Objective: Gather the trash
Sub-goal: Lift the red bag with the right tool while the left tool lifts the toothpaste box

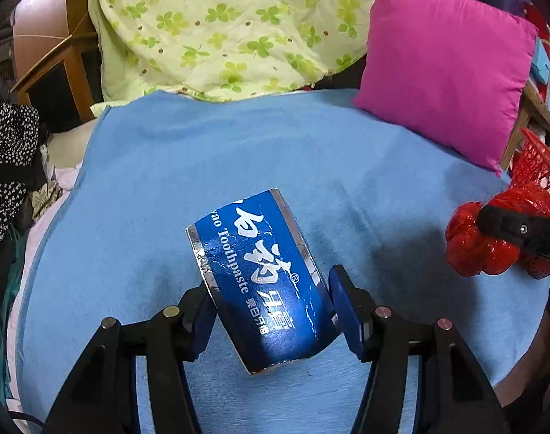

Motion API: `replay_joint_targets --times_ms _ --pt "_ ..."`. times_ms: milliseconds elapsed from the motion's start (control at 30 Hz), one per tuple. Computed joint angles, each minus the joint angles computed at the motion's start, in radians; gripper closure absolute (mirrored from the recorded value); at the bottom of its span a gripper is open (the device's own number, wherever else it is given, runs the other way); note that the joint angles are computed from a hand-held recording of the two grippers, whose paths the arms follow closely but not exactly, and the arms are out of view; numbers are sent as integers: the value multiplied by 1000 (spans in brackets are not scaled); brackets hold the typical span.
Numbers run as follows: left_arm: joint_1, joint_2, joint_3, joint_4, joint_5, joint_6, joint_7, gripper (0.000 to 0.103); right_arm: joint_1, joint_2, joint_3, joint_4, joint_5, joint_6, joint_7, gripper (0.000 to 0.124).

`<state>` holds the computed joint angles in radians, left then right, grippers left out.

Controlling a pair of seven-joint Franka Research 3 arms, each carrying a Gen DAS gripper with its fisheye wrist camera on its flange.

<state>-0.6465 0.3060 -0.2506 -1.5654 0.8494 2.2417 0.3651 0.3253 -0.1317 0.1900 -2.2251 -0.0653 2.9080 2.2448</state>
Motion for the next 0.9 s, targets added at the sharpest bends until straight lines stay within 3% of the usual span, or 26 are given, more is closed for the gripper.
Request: replay_joint_targets --times_ms 233,400,567,900 --pt "40 -6 -11 -38 -111 47 42 41 19 59 -14 64 -17 -87 15 68" --pt "66 -19 -16 -67 -181 101 56 40 43 75 -39 82 79 -128 -32 64" --pt "87 -33 -23 -97 -234 146 88 37 50 67 -53 67 175 -108 -77 58" --pt "118 -86 -33 -194 -294 230 112 33 44 51 -56 57 238 -139 -140 58"
